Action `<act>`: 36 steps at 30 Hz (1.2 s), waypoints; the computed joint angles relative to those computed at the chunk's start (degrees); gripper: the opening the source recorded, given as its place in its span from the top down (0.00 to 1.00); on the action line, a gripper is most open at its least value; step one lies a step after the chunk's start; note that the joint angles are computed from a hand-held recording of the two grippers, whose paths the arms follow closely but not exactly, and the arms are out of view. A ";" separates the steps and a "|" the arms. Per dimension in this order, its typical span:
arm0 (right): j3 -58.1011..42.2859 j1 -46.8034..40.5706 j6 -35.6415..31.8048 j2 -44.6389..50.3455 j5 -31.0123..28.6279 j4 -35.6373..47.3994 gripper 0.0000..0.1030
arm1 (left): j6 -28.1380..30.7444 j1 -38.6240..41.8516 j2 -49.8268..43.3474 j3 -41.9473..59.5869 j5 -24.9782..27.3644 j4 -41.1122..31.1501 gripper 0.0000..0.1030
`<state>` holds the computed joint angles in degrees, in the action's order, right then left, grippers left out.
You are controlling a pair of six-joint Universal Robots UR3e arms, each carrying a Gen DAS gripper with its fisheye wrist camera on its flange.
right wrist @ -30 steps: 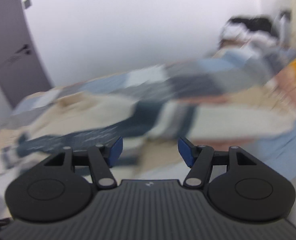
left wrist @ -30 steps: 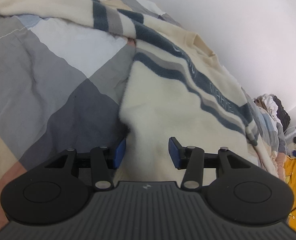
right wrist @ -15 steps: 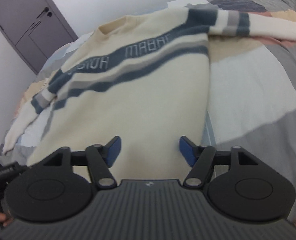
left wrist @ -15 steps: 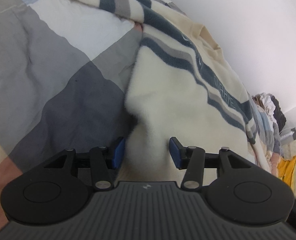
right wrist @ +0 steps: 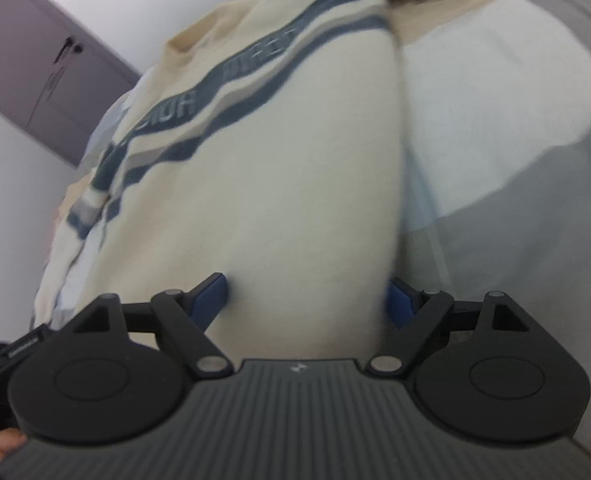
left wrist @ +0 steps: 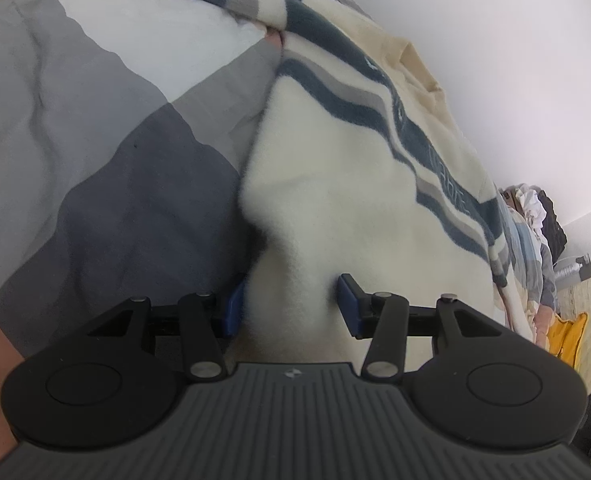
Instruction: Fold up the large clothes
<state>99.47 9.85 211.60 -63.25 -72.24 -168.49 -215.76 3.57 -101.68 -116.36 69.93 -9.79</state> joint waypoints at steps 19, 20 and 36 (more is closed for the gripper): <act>12.77 0.56 -7.71 -16.99 -5.15 -4.93 0.82 | -9.93 -4.75 16.35 -9.69 1.07 3.00 0.88; 12.20 0.80 -8.09 -16.72 -5.77 -3.69 0.81 | -9.87 -5.07 16.32 -9.07 1.81 1.36 0.88; 8.48 3.40 -10.15 -14.80 -12.37 -1.65 0.52 | -1.17 -13.82 13.87 1.16 20.06 -5.60 0.43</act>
<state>107.96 13.25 201.45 -78.05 -84.60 -170.13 -216.92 -10.25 -87.81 -115.20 89.99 -15.39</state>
